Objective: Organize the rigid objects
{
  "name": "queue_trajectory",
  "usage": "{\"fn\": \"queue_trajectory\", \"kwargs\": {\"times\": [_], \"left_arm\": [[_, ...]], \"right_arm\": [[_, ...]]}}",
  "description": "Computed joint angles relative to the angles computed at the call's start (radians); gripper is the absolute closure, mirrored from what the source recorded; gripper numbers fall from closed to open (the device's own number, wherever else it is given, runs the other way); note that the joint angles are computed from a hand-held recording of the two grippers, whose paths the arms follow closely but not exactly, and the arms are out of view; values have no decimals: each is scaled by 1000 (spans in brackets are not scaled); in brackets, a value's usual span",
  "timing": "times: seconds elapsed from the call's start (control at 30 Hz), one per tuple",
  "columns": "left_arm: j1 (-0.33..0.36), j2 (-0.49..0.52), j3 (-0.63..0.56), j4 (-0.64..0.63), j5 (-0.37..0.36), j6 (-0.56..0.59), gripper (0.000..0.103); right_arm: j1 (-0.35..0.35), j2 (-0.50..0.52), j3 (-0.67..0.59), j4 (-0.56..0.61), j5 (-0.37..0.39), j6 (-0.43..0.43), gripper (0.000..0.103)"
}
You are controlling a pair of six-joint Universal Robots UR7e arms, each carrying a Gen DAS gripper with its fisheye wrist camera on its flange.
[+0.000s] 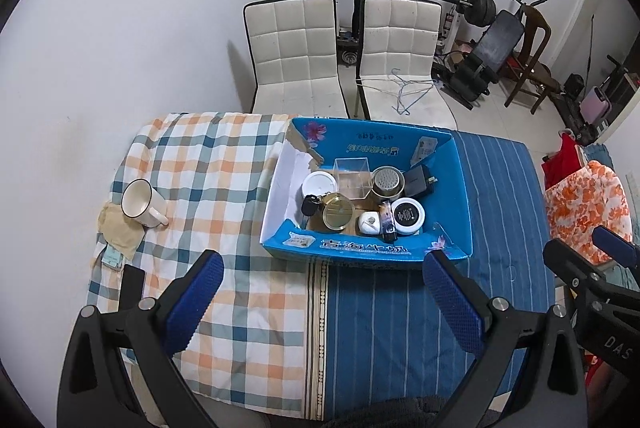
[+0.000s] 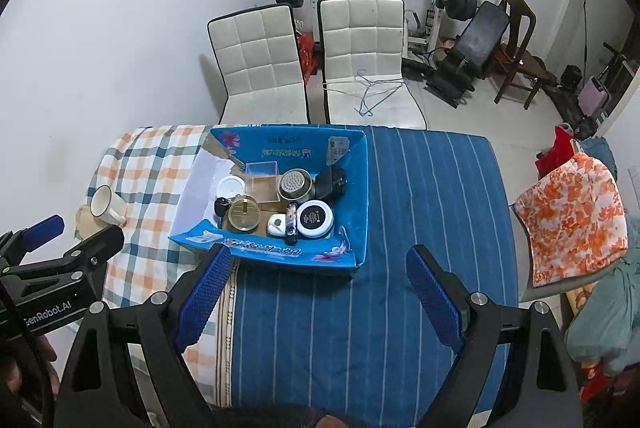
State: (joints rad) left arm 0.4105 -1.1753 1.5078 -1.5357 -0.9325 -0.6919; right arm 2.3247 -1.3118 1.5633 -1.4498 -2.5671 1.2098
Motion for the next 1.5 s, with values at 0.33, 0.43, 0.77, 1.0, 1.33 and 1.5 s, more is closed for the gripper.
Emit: {"fn": "queue_trajectory", "kwargs": {"times": [0.33,0.43,0.77,1.0,1.33,1.5], "left_arm": [[-8,-15,5,-3,23,-7,1],[-10,-15,3,-3,32,-10,1],[-20,-18,-2,-8,59,-2,1],[-24,-18,-3,-5,61,-4,1],[-23,-19,-4,-2,63,1,1],[-25,-21,1,-4,63,-2,1]], "right_arm": [[5,-8,5,25,-11,44,12],[9,-6,2,34,-18,61,12],[19,7,-17,53,-39,79,12],[20,9,-22,55,-37,78,12],[21,11,-25,59,-36,82,12],[17,12,-30,65,-30,91,12]]}}
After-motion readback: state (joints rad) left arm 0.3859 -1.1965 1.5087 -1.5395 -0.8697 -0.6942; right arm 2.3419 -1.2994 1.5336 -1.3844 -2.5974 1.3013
